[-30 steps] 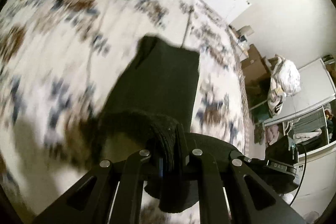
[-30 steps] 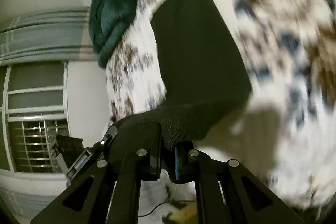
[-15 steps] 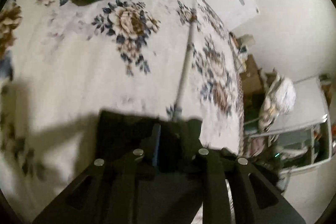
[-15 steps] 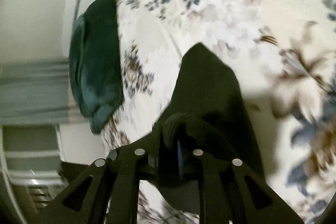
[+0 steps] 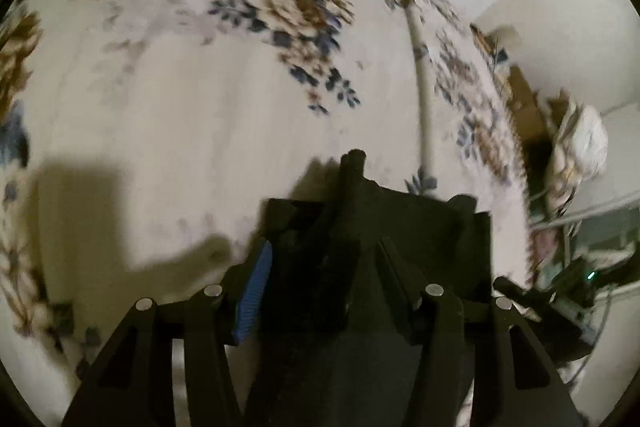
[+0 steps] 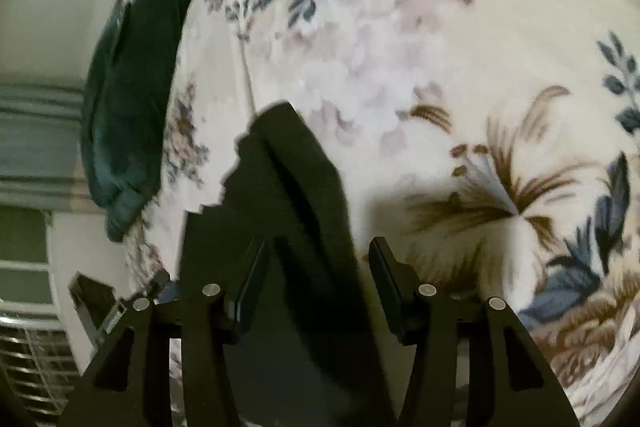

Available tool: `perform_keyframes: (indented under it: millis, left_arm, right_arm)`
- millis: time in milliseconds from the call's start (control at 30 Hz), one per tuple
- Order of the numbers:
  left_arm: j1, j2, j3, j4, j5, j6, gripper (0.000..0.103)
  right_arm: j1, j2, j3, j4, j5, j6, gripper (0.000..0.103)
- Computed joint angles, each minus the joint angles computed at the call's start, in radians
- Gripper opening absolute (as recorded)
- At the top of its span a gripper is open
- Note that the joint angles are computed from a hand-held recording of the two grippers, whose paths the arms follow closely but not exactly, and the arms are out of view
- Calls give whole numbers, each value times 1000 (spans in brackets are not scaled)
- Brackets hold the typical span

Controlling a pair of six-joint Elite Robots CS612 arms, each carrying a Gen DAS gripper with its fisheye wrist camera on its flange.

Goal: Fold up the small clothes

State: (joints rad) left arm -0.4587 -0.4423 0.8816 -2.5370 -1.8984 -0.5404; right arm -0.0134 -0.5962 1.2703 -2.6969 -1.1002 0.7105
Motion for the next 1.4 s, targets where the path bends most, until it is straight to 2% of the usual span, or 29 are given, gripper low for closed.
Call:
perform_keyframes:
  millis: [67, 100, 133, 167, 200, 300, 367, 467, 567, 633, 667, 700, 733, 800, 867, 933, 1033, 1133, 1233, 1300, 1400]
  left_arm:
    - [-14, 13, -31, 24, 44, 50, 45]
    - [-19, 16, -36, 15, 59, 74, 29]
    - [-22, 21, -50, 34, 62, 91, 8]
    - [-21, 24, -58, 37, 62, 87, 8]
    - [-20, 23, -56, 24, 64, 84, 8]
    - [-15, 4, -26, -28, 78, 72, 8]
    - [-11, 5, -32, -34, 99, 59, 8]
    - [-4, 53, -119, 65, 95, 50, 8]
    - [-2, 91, -191, 175, 63, 61, 12]
    - [0, 73, -161, 163, 43, 57, 14]
    - [1, 53, -127, 139, 38, 52, 16]
    - [2, 27, -79, 99, 32, 36, 18]
    - [5, -5, -19, 45, 26, 8, 23]
    - [11, -63, 107, -98, 10, -75, 29]
    - [11, -120, 233, -232, 34, -165, 62]
    - [10, -175, 358, -352, 51, -260, 63]
    - [3, -232, 488, -417, 51, -361, 63]
    - [-18, -288, 608, -446, 64, -425, 63]
    - [-40, -316, 679, -450, 45, -457, 63]
    - [-48, -304, 693, -490, 2, -502, 63]
    - [-64, -257, 677, -574, -58, -573, 63]
  right_arm:
    - [4, 20, -29, 15, 7, -31, 54]
    - [9, 32, -53, 27, -2, -60, 54]
    - [14, 40, -70, 35, -15, -92, 43]
    - [22, 45, -89, 43, -49, -140, 28]
    - [30, 46, -106, 67, -82, -180, 8]
    - [39, 40, -114, 43, -122, -217, 7]
    - [40, 33, -114, 11, -137, -206, 6]
    - [40, 50, -153, 32, -157, -196, 6]
    - [40, 92, -239, 195, -164, -205, 6]
    - [37, 108, -268, 261, -147, -204, 9]
    - [30, 106, -266, 275, -120, -197, 15]
    - [26, 103, -260, 278, -100, -190, 29]
    - [16, 94, -240, 270, -59, -183, 48]
    - [4, 71, -198, 253, -13, -204, 63]
    - [-3, 43, -155, 270, 4, -257, 68]
    - [-8, 20, -123, 304, 25, -299, 76]
    - [-18, -9, -73, 348, 81, -359, 87]
    - [-27, -28, -32, 374, 145, -402, 89]
    - [-31, -25, -24, 406, 184, -431, 89]
    - [-33, -13, -36, 415, 196, -438, 90]
    - [-41, 34, -84, 414, 275, -406, 90]
